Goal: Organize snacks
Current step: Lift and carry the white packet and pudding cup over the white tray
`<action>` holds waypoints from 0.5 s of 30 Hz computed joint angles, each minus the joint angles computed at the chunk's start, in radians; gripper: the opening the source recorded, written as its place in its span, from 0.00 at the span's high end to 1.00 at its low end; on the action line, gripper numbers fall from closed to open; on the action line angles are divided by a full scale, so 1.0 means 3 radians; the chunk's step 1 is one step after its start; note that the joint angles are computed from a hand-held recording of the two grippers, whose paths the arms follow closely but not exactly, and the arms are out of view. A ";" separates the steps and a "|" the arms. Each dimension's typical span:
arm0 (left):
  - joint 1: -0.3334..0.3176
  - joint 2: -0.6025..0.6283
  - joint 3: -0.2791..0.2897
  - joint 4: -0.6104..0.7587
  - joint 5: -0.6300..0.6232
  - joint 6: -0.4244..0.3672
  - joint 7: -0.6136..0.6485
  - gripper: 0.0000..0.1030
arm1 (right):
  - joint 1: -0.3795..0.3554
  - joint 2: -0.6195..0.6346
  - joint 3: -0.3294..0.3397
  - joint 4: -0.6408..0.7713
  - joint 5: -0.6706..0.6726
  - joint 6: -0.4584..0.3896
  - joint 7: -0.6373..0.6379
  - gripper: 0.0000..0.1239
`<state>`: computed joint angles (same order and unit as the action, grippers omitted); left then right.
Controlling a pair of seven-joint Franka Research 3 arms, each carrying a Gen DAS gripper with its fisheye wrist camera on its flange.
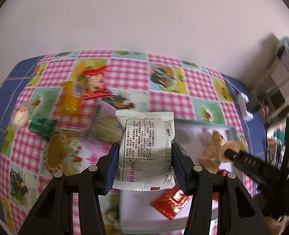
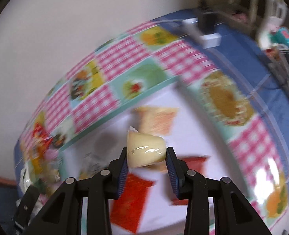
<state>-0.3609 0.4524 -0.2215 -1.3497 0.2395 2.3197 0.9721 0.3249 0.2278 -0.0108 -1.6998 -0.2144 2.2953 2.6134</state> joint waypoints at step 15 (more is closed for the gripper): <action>-0.0304 0.0584 -0.0010 0.0658 0.0019 -0.0400 0.0337 0.48 | -0.0153 -0.0073 -0.0019 -0.0226 0.0039 -0.0066 0.0086 0.68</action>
